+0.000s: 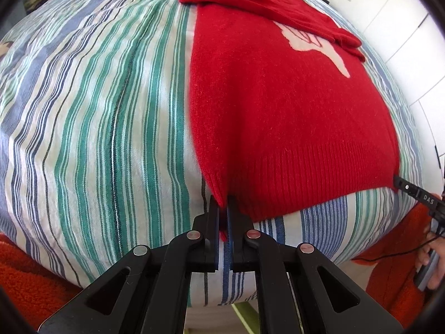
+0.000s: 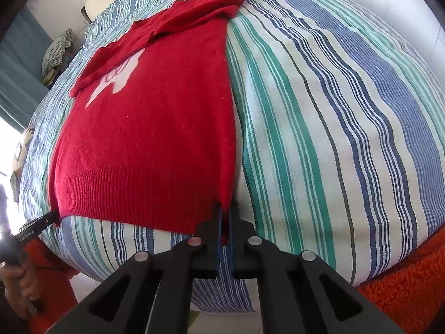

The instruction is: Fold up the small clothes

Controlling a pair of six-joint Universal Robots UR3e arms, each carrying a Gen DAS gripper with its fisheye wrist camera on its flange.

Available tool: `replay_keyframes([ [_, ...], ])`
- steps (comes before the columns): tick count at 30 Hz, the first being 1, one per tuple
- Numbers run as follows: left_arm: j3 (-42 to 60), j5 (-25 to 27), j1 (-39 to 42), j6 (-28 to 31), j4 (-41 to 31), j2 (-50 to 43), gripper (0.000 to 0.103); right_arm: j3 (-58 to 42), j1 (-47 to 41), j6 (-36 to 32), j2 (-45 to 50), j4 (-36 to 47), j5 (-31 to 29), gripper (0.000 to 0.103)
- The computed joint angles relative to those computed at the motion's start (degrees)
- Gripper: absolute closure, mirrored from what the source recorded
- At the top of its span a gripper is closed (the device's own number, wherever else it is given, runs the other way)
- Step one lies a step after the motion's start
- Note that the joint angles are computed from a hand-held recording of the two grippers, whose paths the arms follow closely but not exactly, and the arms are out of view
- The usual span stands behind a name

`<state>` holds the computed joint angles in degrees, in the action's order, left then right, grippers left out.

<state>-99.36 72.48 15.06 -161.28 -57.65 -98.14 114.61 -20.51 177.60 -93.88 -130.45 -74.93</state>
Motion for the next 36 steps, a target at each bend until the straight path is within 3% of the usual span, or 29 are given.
replay_keyframes([
  [23, 1.8, 3.7, -5.3, -2.9, 4.1, -3.0, 0.098, 0.2, -0.2, 0.0, -0.2, -0.1, 0.2, 0.100],
  [28, 2.1, 5.0, -6.3, -2.7, 4.4, -3.0, 0.095, 1.0, -5.9, -0.3, -2.9, 5.1, 6.6, 0.098],
  [30, 1.9, 6.8, -7.3, -2.5, 5.1, -2.6, 0.088, 1.9, -10.0, 0.0, -5.2, 9.4, 11.1, 0.089],
  [31, 1.7, 7.7, -7.8, -2.5, 5.3, -2.2, 0.076, 2.1, -11.7, 0.0, -6.2, 11.8, 12.6, 0.084],
  [34, 1.7, 11.9, -9.3, -3.2, 4.9, -1.1, 0.024, 1.1, -15.0, -0.8, -8.9, 18.8, 13.7, 0.071],
  [36, 1.3, 13.2, -9.4, -2.7, 3.8, 0.3, 0.023, -0.4, -16.7, -1.4, -10.4, 22.1, 12.5, 0.063],
])
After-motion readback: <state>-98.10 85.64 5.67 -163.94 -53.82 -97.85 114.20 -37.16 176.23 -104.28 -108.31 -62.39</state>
